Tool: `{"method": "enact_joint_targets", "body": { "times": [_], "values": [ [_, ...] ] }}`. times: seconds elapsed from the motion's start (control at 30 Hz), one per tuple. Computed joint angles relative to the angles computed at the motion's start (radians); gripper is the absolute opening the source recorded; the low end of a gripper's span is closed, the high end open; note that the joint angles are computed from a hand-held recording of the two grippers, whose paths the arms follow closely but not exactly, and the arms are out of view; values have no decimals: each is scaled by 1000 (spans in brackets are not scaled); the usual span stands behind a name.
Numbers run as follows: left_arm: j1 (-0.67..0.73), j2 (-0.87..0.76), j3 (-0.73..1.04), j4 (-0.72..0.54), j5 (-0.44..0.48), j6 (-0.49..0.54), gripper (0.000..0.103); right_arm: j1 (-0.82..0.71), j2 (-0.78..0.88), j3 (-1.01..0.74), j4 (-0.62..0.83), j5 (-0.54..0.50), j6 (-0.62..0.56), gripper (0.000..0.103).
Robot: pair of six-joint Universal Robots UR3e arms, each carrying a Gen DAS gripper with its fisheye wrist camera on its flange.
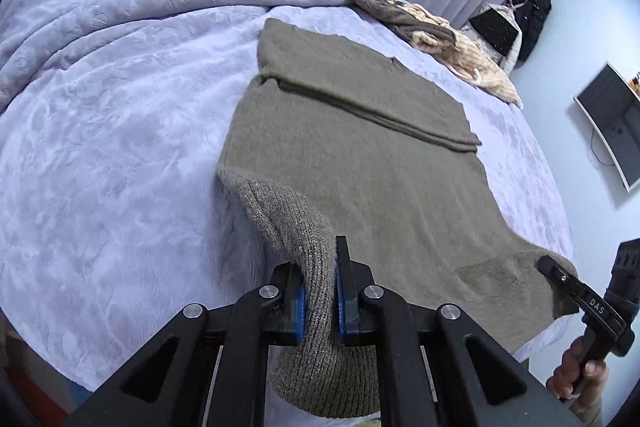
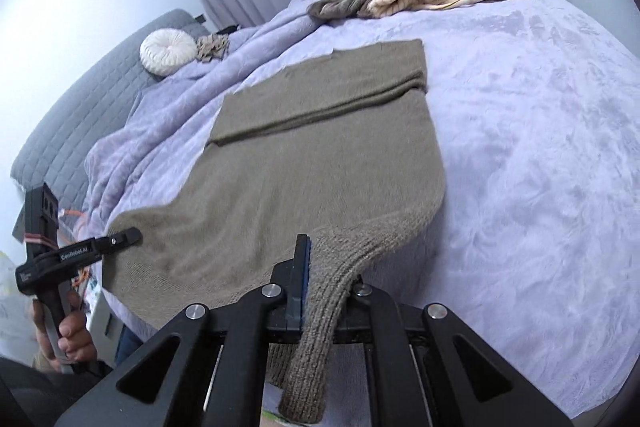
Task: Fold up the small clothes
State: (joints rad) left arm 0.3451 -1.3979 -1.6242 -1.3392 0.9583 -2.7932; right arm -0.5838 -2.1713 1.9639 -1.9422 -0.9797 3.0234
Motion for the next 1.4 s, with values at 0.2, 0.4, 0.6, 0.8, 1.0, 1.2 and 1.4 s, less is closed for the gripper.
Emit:
{"method": "enact_joint_targets", "body": {
  "times": [0.2,0.4,0.6,0.8,1.0,1.2,1.4],
  "values": [
    [-47,-91,103,62,32,-112,12,73,138,-105,-131,-57,89,6],
    [-57,-166,202,101,20,-200,12,79,213,-179,-187,-63,146,6],
    [-87,-239,264,154,48,-297,12,110,286,-214,-267,-106,232,6],
    [-125,-332,370,178,91,-359,12,146,383,-296,-309,-154,277,6],
    [-152,-409,482,176,110,-408,12,176,456,-373,-333,-202,311,6],
    [-173,-468,576,144,138,-421,12,186,510,-443,-320,-213,321,6],
    [-204,-538,677,97,192,-428,12,217,578,-513,-302,-249,307,6]
  ]
}}
